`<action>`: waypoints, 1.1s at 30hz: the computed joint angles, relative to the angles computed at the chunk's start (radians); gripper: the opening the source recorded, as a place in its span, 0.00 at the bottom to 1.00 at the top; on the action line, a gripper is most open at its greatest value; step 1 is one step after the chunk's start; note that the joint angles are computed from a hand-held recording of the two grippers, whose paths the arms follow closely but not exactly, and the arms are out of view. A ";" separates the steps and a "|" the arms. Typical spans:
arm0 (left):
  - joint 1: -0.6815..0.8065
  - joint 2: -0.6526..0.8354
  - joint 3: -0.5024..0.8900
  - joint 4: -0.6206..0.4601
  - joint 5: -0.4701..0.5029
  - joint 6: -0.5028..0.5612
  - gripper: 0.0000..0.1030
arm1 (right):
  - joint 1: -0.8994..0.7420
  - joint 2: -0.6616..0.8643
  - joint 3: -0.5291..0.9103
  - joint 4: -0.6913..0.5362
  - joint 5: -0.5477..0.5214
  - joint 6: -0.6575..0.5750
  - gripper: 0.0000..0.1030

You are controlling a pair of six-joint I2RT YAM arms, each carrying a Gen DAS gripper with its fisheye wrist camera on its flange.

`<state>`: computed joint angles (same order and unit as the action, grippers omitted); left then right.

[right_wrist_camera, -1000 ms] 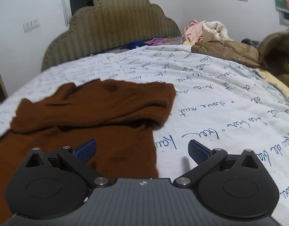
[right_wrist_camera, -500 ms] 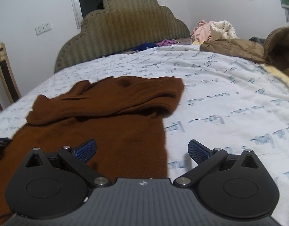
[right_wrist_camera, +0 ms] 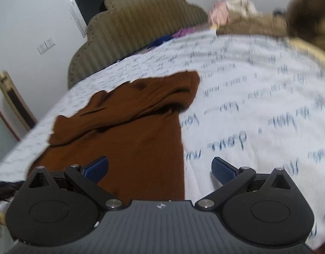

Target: Fold small clothes

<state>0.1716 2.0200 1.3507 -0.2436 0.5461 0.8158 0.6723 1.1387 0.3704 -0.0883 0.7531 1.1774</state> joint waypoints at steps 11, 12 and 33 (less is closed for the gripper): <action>0.078 0.131 0.271 -0.382 0.122 0.069 0.23 | 0.137 0.091 0.058 -0.087 -0.053 0.062 0.94; 0.091 0.160 0.321 -0.437 0.149 0.067 0.29 | 0.142 0.101 0.064 -0.084 -0.053 0.055 0.94; 0.090 0.230 0.442 -0.735 0.233 0.197 0.14 | 0.166 0.128 0.114 -0.136 -0.086 0.020 0.88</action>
<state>0.2621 2.2505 1.7929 -0.9788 0.7790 1.0131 0.8378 1.2663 0.4845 -0.2245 0.6668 1.1976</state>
